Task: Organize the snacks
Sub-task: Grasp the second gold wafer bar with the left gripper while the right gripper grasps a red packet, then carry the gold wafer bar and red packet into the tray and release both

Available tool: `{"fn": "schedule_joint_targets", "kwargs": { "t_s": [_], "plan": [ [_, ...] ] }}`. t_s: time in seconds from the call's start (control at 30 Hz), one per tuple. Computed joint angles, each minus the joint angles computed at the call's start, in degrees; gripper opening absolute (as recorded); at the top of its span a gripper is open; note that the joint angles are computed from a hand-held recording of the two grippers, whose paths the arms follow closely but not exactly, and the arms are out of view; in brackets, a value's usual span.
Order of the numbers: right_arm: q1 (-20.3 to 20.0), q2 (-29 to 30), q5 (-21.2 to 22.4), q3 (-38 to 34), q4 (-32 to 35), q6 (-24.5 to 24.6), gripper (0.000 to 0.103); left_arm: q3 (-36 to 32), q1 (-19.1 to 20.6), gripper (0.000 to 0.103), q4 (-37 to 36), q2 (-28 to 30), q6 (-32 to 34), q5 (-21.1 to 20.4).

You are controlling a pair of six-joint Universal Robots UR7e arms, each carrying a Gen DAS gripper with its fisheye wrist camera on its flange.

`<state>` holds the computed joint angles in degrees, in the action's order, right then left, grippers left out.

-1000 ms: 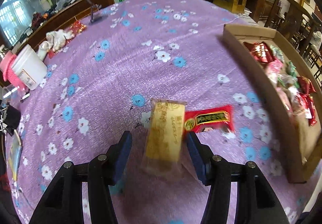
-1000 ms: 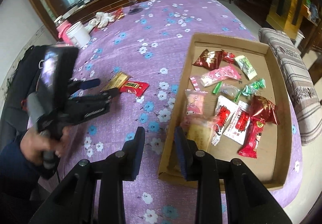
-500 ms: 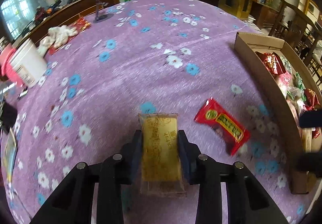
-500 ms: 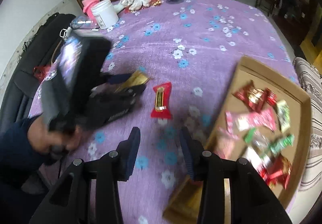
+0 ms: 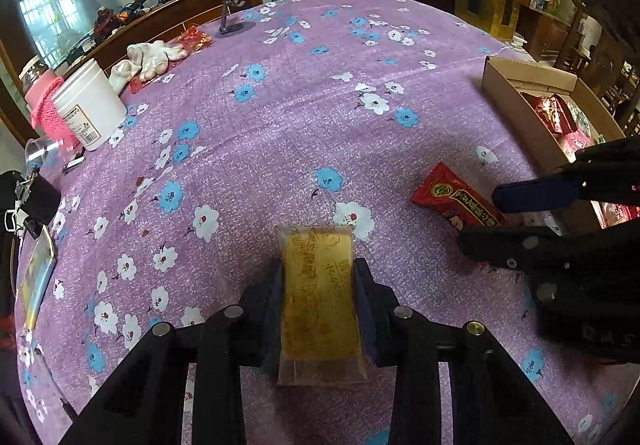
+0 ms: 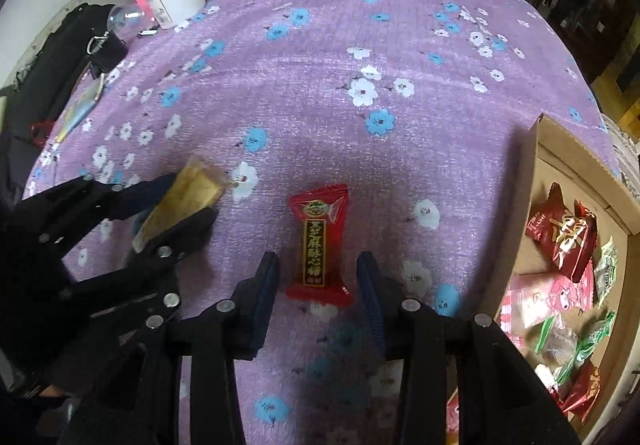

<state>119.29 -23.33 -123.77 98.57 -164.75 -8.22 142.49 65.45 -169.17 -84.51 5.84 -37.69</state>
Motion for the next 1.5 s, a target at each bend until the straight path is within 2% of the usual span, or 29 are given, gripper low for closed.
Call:
{"fn": "schedule_joint_targets", "kwargs": {
  "t_s": [0.03,0.3,0.9,1.5],
  "plan": [
    [-0.07,0.11,-0.23,-0.1,0.23,0.04,0.024,-0.04,0.04,0.036,-0.19,0.1,-0.03,0.0],
    [0.53,1.22,-1.59,0.05,-3.62,-3.55,0.019,0.28,-0.04,0.036,-3.39,1.3,1.18,0.54],
    [4.17,0.37,-4.75,2.49,-11.64,-6.99,0.018,0.83,-0.49,0.035,-4.34,0.48,1.73,0.34],
    [5.98,-1.38,-5.29,4.92,-14.31,-6.21,0.018,2.31,-2.81,0.035,-2.65,-3.27,1.23,0.89]
  ]
}}
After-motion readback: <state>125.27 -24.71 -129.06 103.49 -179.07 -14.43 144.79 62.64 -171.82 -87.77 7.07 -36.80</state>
